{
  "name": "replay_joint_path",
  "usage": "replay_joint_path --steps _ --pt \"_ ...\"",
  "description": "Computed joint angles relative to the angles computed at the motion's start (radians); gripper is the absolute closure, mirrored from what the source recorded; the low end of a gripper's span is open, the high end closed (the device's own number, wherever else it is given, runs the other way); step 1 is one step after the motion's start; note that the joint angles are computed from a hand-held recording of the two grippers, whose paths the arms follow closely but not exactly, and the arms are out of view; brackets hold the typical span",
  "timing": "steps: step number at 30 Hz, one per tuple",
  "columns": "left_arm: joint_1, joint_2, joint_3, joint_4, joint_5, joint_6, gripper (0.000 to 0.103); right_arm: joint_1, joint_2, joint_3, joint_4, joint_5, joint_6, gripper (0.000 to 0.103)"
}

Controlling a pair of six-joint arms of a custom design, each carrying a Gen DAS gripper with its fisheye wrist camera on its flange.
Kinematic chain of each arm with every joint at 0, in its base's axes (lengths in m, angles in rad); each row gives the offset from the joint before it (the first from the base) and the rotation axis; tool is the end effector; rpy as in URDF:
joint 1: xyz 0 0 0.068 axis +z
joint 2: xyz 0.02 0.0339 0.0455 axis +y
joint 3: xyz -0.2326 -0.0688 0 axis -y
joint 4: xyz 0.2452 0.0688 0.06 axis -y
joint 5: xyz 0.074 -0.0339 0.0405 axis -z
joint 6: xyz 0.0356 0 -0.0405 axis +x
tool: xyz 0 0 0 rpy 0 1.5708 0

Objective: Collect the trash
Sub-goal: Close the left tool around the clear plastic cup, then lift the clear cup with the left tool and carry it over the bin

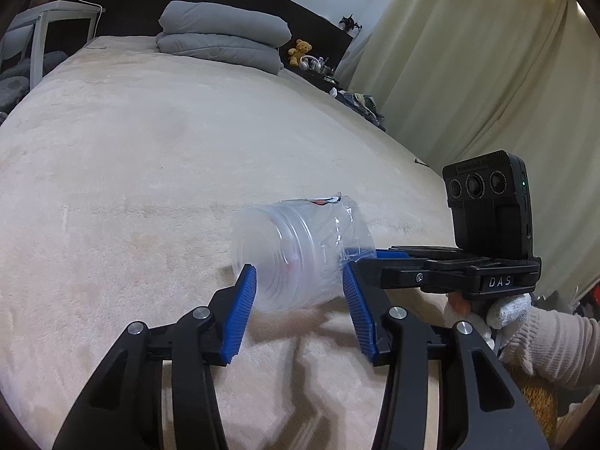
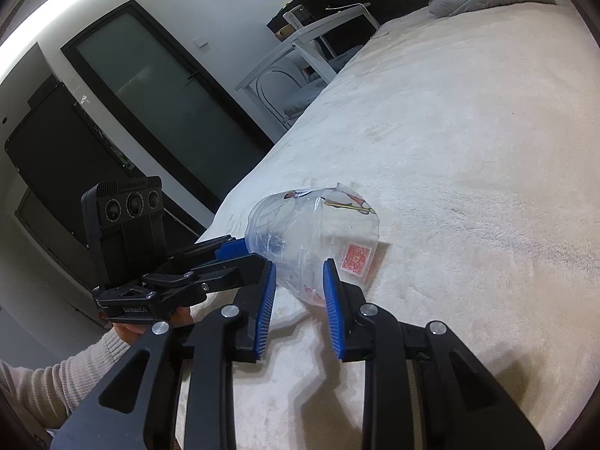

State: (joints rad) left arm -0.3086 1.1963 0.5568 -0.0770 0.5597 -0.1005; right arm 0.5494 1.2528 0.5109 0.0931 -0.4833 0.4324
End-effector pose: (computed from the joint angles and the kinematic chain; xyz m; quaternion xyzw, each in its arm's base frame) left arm 0.2287 -0.0927 0.1634 0.2047 0.8581 -0.3270 0.3388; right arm 0.2068 0.1460 0.1492 -0.1571 0.8619 0.3926 0.2799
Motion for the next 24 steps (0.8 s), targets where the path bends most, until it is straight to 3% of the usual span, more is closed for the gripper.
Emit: replay_joint_path --steps 11,20,24 --pt "-0.086 -0.281 -0.078 -0.145 -0.072 0.016 0.06 0.144 -0.218 -0.038 -0.136 0.157 -0.009 0.077" --pt "-0.288 -0.596 -0.154 -0.328 -0.27 -0.063 0.062 0.348 -0.405 -0.074 -0.277 0.382 0.014 0.077" --pt "-0.432 -0.77 -0.187 -0.462 -0.399 -0.119 0.062 0.481 -0.494 -0.105 -0.341 0.499 0.064 0.077"
